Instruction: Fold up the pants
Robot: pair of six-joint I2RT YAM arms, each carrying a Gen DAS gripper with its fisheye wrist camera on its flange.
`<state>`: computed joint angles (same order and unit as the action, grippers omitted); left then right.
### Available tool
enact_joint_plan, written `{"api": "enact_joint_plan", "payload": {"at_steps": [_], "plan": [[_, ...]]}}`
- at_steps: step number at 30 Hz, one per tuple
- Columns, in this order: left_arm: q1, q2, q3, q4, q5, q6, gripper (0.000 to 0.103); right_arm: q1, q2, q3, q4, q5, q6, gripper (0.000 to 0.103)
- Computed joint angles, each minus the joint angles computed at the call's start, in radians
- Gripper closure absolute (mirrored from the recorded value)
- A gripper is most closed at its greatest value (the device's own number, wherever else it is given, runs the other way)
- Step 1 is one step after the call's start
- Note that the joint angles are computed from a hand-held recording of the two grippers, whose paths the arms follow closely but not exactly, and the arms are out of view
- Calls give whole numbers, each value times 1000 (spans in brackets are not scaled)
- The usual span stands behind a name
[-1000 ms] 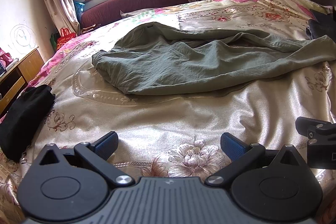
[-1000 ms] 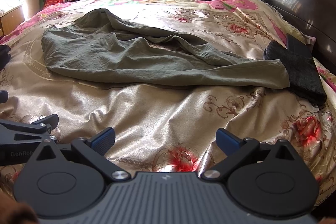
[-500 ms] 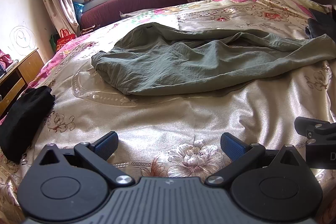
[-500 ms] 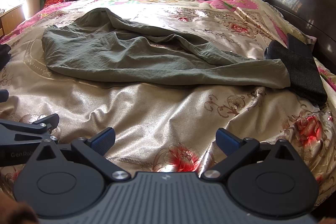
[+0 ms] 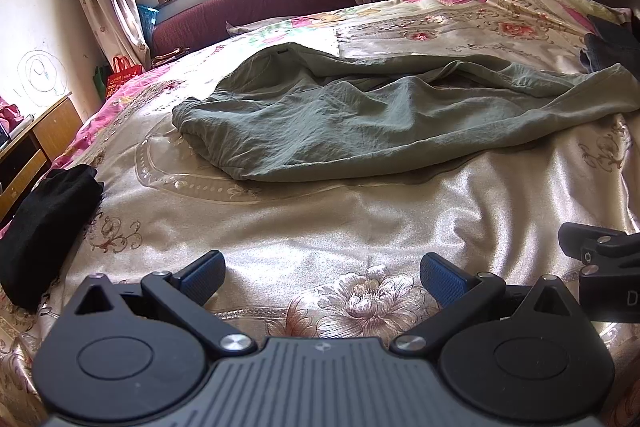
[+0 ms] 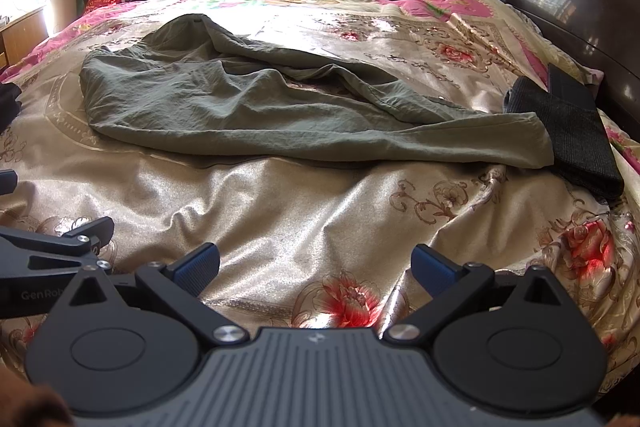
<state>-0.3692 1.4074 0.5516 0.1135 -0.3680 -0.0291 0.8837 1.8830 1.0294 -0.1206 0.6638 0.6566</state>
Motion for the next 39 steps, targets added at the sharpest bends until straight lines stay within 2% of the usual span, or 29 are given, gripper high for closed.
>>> {"api": "enact_joint_plan", "payload": {"at_steps": [27, 39], "plan": [[1, 2, -6, 13, 10, 8, 0, -4, 21, 20, -4, -21, -10, 2], [141, 91, 47, 48, 99, 32, 0, -40, 118, 138, 14, -118, -90, 2]]}}
